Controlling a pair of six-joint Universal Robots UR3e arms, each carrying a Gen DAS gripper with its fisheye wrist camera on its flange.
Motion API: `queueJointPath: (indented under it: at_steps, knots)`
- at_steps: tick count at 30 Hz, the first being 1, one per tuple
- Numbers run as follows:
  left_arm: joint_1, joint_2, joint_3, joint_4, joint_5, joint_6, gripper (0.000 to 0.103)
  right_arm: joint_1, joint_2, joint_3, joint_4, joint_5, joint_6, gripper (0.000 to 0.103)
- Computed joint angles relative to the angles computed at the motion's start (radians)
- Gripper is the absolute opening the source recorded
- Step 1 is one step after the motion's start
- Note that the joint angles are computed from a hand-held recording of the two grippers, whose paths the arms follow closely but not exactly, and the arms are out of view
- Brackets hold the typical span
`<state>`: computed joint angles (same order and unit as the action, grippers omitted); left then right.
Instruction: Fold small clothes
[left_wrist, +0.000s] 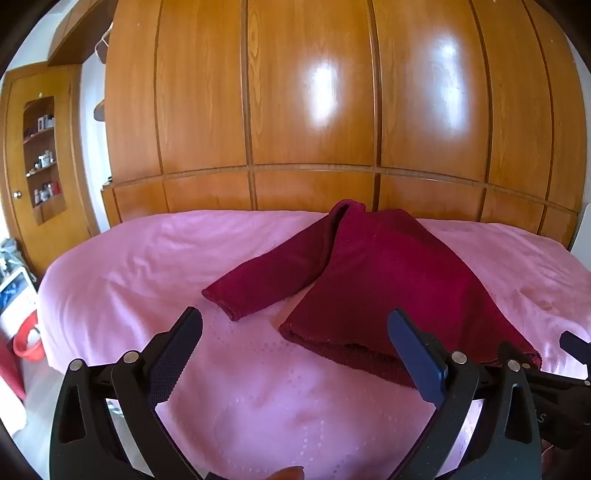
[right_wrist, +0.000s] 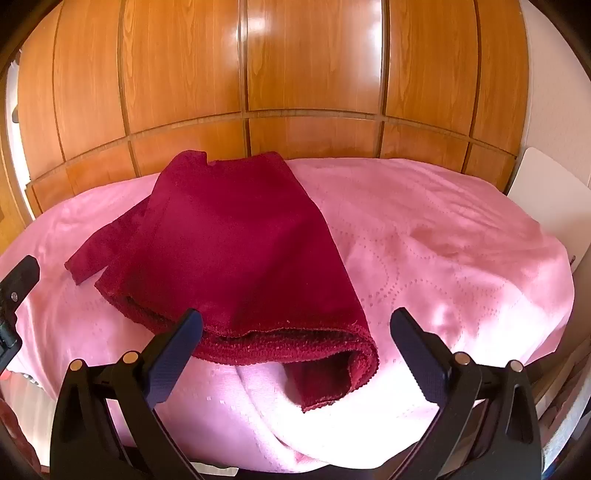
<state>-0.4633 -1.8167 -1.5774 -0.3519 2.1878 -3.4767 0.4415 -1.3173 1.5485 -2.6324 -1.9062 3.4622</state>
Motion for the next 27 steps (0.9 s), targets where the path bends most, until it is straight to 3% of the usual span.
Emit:
queueJointPath:
  at_steps: [6, 10, 27]
  knots:
    - [-0.002, 0.000, -0.042, 0.044, -0.004, 0.010, 0.100, 0.000, 0.002, -0.010, 0.001, -0.004, -0.001, 0.101]
    - [0.004, -0.006, 0.017, -0.034, -0.013, -0.006, 0.100, 0.001, 0.011, -0.007, 0.001, 0.000, 0.005, 0.101]
    - [0.015, -0.006, -0.024, 0.004, -0.026, -0.004, 0.100, -0.005, 0.008, 0.019, -0.009, 0.014, -0.002, 0.101]
